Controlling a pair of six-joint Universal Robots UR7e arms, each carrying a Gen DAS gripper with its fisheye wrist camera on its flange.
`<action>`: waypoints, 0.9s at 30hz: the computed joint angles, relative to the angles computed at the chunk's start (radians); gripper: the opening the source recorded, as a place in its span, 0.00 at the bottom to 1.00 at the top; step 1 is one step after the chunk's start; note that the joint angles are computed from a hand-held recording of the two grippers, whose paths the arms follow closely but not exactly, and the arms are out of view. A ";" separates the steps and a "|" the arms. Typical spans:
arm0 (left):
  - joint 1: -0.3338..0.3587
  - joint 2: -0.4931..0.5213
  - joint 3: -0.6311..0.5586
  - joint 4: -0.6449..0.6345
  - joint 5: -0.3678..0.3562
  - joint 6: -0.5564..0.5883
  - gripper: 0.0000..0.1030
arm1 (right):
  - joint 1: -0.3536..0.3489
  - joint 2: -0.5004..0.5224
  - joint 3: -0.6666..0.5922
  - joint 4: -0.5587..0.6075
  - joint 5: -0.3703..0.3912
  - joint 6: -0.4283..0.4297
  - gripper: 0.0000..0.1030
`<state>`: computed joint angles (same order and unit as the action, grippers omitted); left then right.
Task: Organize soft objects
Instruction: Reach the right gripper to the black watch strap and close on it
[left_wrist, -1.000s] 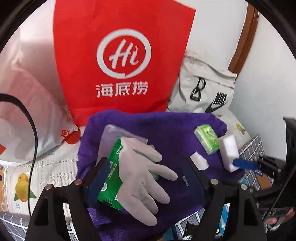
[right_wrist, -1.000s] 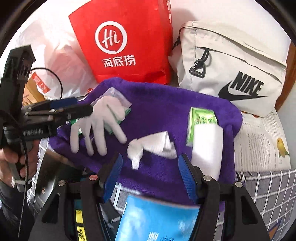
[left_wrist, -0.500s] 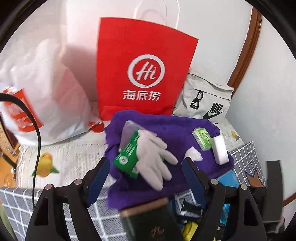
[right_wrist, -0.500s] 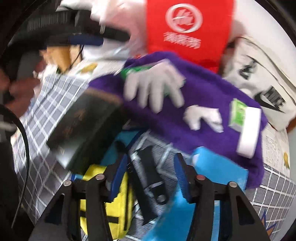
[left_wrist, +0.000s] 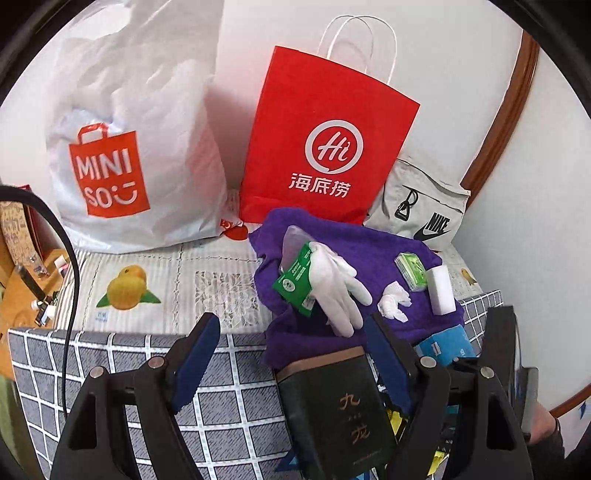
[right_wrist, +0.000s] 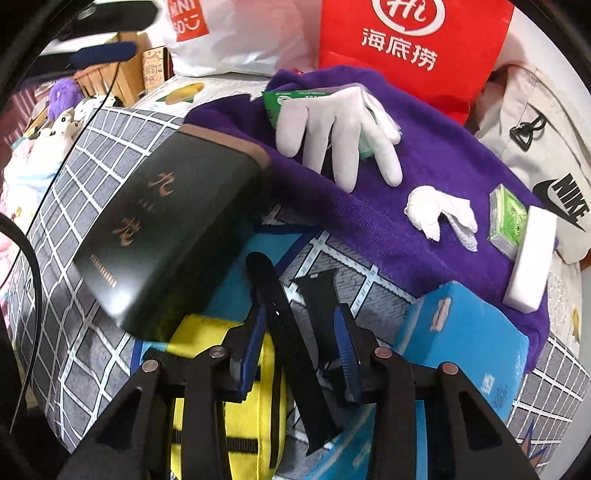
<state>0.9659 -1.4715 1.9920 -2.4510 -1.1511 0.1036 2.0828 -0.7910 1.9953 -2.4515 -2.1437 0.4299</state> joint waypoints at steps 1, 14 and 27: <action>0.001 -0.006 0.004 0.001 0.000 0.002 0.77 | -0.009 -0.003 0.002 -0.009 0.018 0.001 0.37; 0.026 -0.018 0.002 0.009 -0.007 0.006 0.77 | -0.029 0.053 -0.076 0.124 -0.041 0.017 0.34; 0.032 -0.033 0.003 0.028 -0.020 0.001 0.77 | -0.047 0.066 -0.088 0.086 -0.007 -0.008 0.21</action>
